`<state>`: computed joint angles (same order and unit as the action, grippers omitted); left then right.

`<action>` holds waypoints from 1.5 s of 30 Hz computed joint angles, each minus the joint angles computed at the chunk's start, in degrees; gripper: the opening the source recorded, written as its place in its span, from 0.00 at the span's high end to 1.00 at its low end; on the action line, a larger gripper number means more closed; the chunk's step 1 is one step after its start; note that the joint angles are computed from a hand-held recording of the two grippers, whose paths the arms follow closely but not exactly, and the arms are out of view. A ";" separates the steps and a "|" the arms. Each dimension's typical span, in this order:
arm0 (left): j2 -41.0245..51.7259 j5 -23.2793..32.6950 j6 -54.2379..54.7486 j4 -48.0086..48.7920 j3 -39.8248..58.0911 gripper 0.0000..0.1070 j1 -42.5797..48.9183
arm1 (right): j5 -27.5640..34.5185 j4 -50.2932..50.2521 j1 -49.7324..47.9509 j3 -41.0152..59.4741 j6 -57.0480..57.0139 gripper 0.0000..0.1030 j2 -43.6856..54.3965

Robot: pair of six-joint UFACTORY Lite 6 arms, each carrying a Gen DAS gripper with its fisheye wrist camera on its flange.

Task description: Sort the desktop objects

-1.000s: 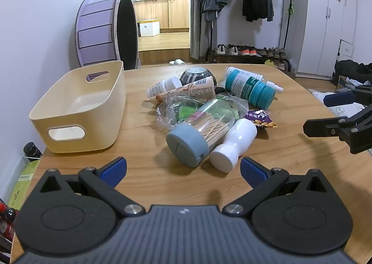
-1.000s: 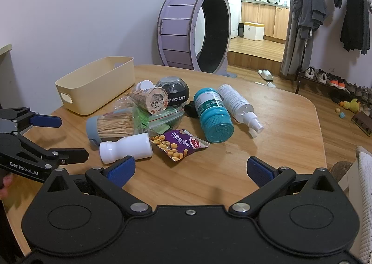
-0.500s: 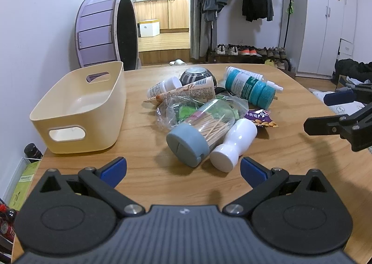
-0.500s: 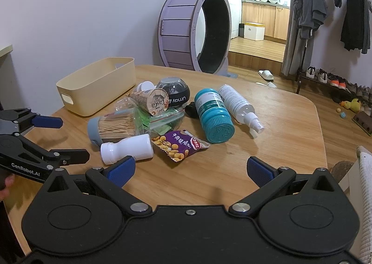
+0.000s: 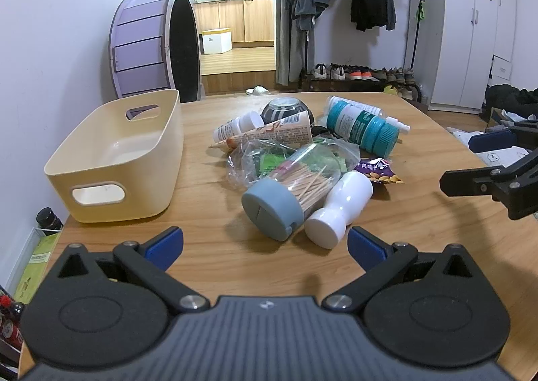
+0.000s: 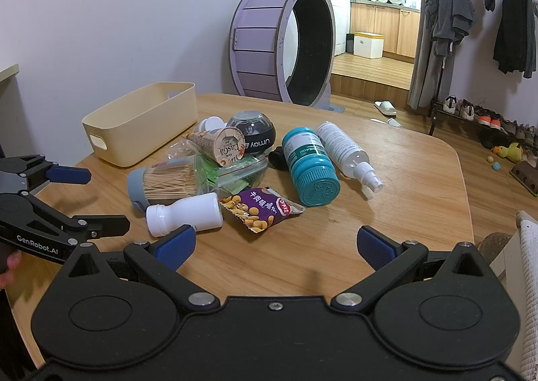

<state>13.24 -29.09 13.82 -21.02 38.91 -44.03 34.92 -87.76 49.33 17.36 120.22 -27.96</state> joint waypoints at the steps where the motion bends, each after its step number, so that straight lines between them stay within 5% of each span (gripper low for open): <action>1: 0.03 -0.06 0.13 -0.15 0.00 0.04 -0.03 | -0.01 -0.02 0.00 0.01 0.05 0.00 0.08; 10: 0.17 -1.12 1.10 -1.19 -0.22 0.04 -0.10 | 0.07 -0.20 0.20 -0.10 0.44 0.00 0.01; 14: 0.02 -5.87 1.59 -2.27 -1.73 0.04 -0.12 | 0.04 -0.52 0.14 -0.19 0.76 0.00 0.00; 24: 1.15 -11.03 -9.39 14.64 -3.23 0.08 4.53 | 0.40 -2.26 0.25 -0.80 3.51 0.00 -0.71; 32: 5.24 -11.64 -14.44 26.73 -0.13 0.45 8.84 | 0.27 -3.87 0.58 -1.05 5.71 0.00 -0.47; 45: 14.98 -11.32 -27.16 45.48 9.91 0.44 14.44 | -1.08 -6.10 -0.82 -1.91 8.92 0.00 -0.81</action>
<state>28.23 -40.41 -13.34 24.46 48.82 -29.59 33.84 -93.86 48.51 15.45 129.13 -28.77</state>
